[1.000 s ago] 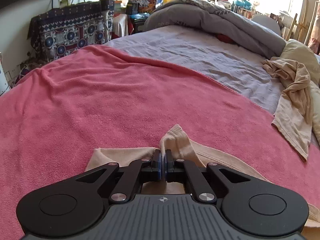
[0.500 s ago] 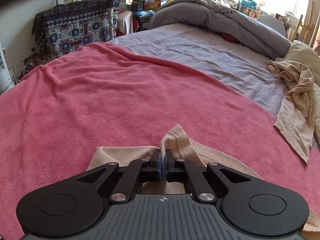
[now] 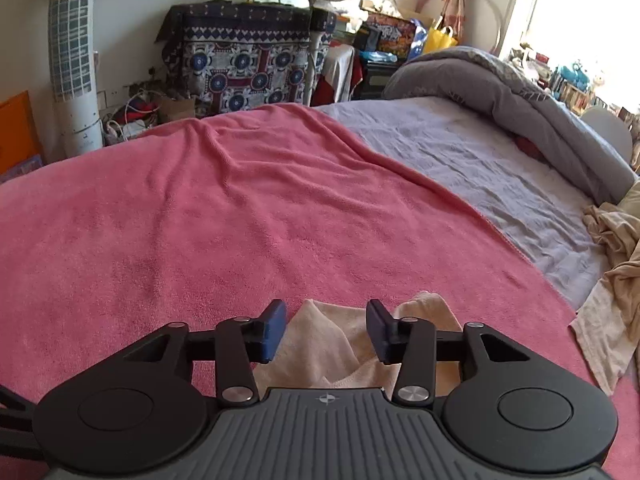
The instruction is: Fold clothes
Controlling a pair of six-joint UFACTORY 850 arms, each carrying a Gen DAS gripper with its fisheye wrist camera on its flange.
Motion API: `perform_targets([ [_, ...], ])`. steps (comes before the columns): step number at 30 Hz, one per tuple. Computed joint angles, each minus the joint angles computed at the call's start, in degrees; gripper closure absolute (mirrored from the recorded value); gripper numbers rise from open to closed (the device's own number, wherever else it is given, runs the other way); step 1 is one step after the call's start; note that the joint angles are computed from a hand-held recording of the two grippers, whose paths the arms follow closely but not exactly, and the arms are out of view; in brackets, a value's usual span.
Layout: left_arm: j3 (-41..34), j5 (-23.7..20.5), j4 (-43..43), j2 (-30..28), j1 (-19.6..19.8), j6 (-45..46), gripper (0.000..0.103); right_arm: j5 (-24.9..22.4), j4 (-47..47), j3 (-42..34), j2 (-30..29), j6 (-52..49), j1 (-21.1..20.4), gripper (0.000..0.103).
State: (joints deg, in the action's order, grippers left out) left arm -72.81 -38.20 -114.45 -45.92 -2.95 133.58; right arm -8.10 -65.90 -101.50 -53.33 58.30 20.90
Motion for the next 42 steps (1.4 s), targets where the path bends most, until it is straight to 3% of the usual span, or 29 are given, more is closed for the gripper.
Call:
perform_targets([
  [7, 1.7, 1.5, -1.6, 1.5, 0.2, 3.1, 0.075, -0.7, -31.9, 13.0, 8.3, 31.7, 0.4, 0.044],
  [12, 2.0, 3.7, 1.1, 2.8, 0.3, -0.4, 0.074, -2.5, -43.5, 21.7, 12.9, 45.1, 0.7, 0.043],
  [16, 2.3, 7.2, -1.3, 3.7, -1.2, 2.1, 0.074, -2.4, -49.8, 26.8, 15.2, 54.1, 1.0, 0.043],
  [24, 3.2, 9.2, -4.1, 4.4, -2.0, 5.6, 0.072, -1.9, -72.4, 31.9, 17.9, 80.9, 1.8, 0.042],
  [32, 5.4, 8.5, -6.3, 6.1, -1.1, 10.3, 0.053, -1.6, -78.2, 32.6, 18.5, 83.9, 2.8, 0.042],
  [42, 4.7, 9.6, -6.0, 6.7, 0.8, 14.5, 0.048, -1.8, -75.3, 32.9, 17.8, 80.5, 3.3, 0.038],
])
